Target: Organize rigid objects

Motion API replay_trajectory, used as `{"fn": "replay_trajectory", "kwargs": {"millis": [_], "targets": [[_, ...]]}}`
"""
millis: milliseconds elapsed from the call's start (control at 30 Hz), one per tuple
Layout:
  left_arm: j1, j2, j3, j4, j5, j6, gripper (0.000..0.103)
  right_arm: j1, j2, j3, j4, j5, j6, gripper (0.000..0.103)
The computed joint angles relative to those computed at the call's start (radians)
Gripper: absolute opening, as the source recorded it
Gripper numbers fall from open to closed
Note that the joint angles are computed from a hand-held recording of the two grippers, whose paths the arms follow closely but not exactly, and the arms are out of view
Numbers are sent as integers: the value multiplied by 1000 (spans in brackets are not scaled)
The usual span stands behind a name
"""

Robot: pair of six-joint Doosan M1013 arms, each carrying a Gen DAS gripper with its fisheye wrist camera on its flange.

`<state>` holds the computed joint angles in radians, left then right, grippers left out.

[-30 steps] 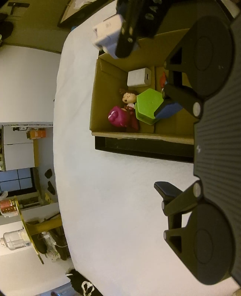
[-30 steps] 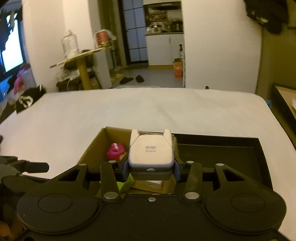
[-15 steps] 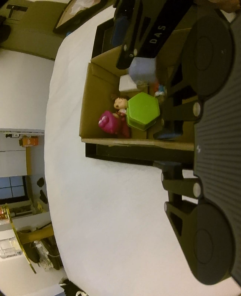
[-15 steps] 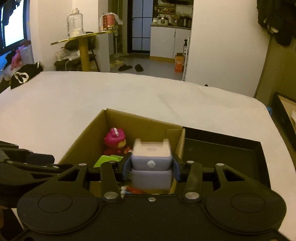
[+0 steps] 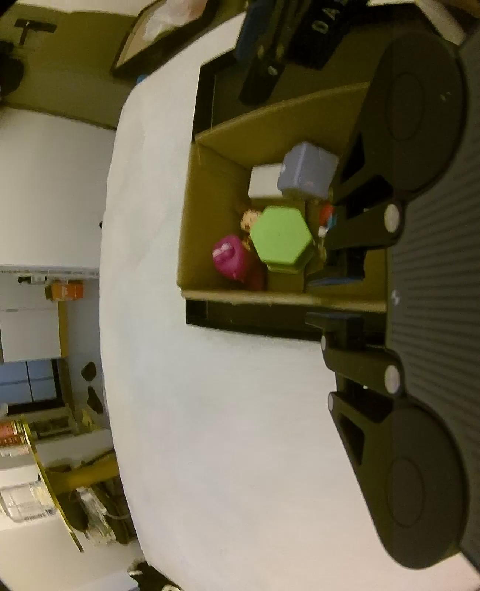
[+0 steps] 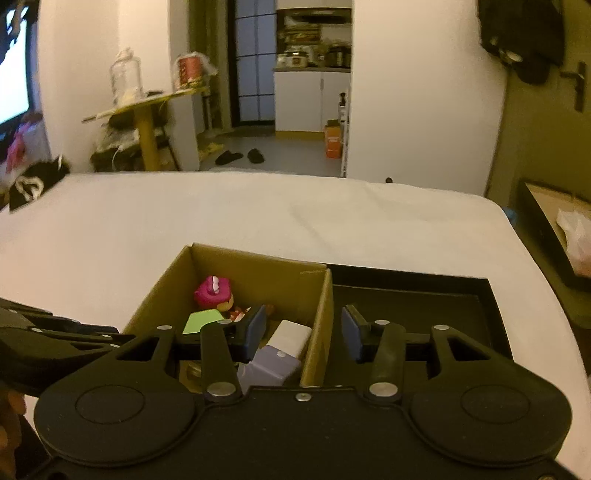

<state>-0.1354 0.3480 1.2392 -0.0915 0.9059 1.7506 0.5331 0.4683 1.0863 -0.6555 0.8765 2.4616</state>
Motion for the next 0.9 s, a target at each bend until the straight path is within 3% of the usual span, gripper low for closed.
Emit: {"fn": "replay_trajectory", "kwargs": {"millis": [100,267,367,433,500,700,900], "targets": [[-3,-8,-6,-3,14,3,17,2,-8,2,6,9,19,57],[0,-15,-25,-8,45,-8,21,1,-24,10,34,6,40,65],[7,-21,-36,-17,59,-19,34,1,-37,17,41,12,49,76],[11,-25,-40,-20,63,-20,48,3,-48,25,36,10,62,82],[15,-28,-48,-30,76,-1,54,4,-60,33,35,4,77,84],[26,-38,-62,-61,98,33,63,7,-84,38,54,3,105,95],[35,-55,-61,-97,121,76,69,11,-93,22,96,27,109,99]]}}
